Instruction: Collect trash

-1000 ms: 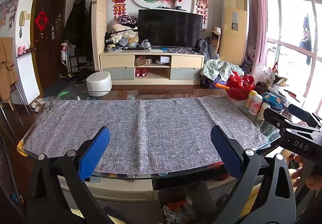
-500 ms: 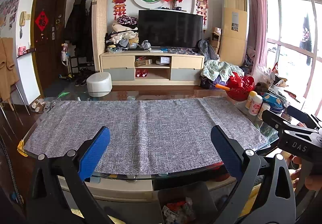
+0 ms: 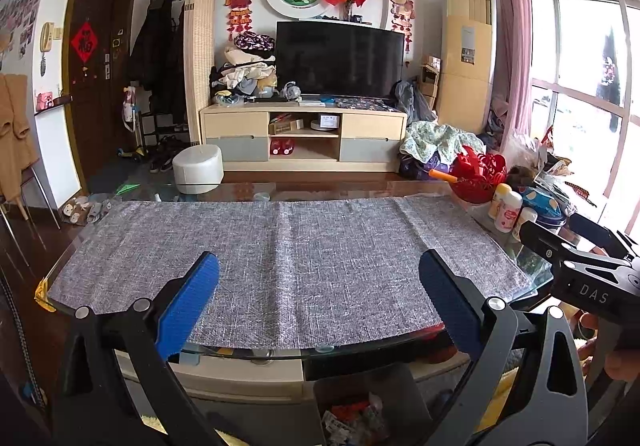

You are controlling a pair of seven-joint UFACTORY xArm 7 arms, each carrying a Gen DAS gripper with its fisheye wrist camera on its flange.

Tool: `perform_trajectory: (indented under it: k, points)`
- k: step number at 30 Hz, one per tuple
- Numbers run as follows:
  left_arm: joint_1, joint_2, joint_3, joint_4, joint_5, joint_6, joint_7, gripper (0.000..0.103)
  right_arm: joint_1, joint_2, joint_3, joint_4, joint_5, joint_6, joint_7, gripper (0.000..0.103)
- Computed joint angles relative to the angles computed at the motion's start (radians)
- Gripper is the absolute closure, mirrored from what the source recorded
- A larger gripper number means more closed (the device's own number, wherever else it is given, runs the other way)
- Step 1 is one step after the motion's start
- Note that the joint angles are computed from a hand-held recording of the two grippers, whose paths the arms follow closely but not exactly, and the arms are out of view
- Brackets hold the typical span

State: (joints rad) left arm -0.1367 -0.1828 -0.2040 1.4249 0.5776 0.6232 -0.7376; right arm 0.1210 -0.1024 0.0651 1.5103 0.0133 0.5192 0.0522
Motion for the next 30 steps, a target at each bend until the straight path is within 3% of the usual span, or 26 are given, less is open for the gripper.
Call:
perform_trajectory:
  k: [12,16,24,30]
  points:
    - [-0.004,0.003,0.003,0.008,-0.001,0.005,0.001,0.008,0.005,0.005,0.003,0.003,-0.010,0.002,0.015,0.003]
    - [-0.011,0.012,0.008,0.032,-0.047,0.023,0.009,0.008,0.005,0.006,0.004,0.005,-0.011,0.002,0.016,0.003]
    - [-0.012,0.021,-0.012,0.056,0.061,0.071,-0.074,0.008,0.007,0.005,0.007,-0.004,-0.017,0.007,0.030,0.003]
    - [-0.027,0.025,-0.005,0.052,0.055,0.061,-0.066,0.008,0.008,0.004,0.006,-0.006,-0.012,0.008,0.030,0.003]
